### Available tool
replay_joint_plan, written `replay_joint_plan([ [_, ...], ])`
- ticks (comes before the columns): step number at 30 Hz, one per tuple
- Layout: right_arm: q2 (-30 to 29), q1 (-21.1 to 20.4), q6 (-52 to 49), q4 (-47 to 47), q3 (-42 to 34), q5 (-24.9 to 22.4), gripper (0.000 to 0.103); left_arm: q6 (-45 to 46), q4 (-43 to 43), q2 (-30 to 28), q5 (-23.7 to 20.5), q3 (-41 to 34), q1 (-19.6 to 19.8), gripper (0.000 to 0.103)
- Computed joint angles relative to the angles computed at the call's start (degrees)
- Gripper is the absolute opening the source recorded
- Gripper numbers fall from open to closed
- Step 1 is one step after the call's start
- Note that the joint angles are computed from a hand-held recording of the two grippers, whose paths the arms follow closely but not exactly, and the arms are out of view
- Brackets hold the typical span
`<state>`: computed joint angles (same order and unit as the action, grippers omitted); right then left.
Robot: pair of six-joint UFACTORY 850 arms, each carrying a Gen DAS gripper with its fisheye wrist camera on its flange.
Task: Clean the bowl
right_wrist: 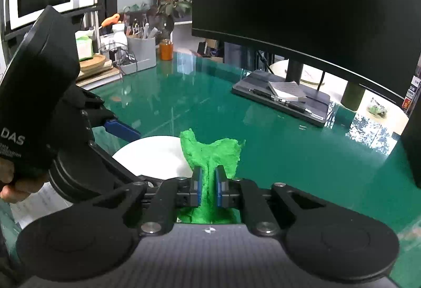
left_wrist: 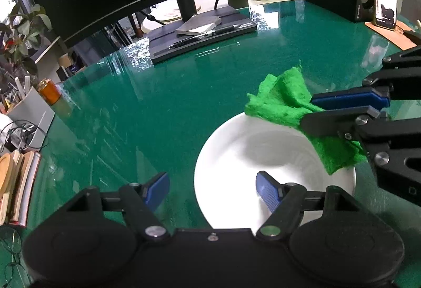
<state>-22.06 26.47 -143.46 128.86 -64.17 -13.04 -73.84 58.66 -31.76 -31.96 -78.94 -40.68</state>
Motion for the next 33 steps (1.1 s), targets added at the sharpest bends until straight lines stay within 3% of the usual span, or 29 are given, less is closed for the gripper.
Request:
replay_joint_plan([
  [6, -0.07, -0.04, 2.17, 0.05, -0.26, -0.03, 0.013, 0.26, 1.62, 0.23, 0.60, -0.21, 0.74, 0.077],
  [9, 0.78, -0.04, 4.69, -1.58, 0.59, -0.05, 0.014, 4.28, 0.43, -0.33, 2.97, -1.24, 1.88, 0.099],
  [13, 1.12, 0.06, 4.26, -1.32, 0.90, 0.36, 0.017, 9.93, -2.39, -0.61, 5.65, -1.78, 2.49, 0.102],
  [15, 1.21, 0.11, 2.51, 0.47, 1.02, 0.54, 0.018, 11.05, -2.90, -0.92, 5.22, -2.17, 2.30, 0.094],
  [17, 1.31, 0.25, -0.18, 3.00, 1.13, 0.74, 0.020, 11.82, -4.61, -1.41, 5.11, -2.63, 2.36, 0.068],
  [20, 1.26, 0.45, -4.99, 7.33, 1.22, 0.98, 0.020, 16.29, -12.91, -1.08, 8.20, -2.64, 3.54, 0.045],
  [25, 0.93, 0.25, -1.54, 5.03, 0.85, 1.28, 0.021, 16.30, -12.49, -1.23, 8.07, -2.78, 3.40, 0.050],
  [28, 0.36, 0.16, 6.45, -2.49, 0.20, 2.52, 0.022, 15.86, -13.43, -0.91, 8.57, -2.33, 3.75, 0.053],
  [30, -0.01, 0.03, 13.19, -8.57, -0.02, 2.56, 0.020, 16.84, -14.92, -0.70, 9.25, -2.11, 3.96, 0.051],
  [33, 0.09, 0.22, 12.67, -7.75, 0.13, 2.75, 0.018, 17.65, -16.75, -0.67, 10.19, -2.11, 4.16, 0.042],
])
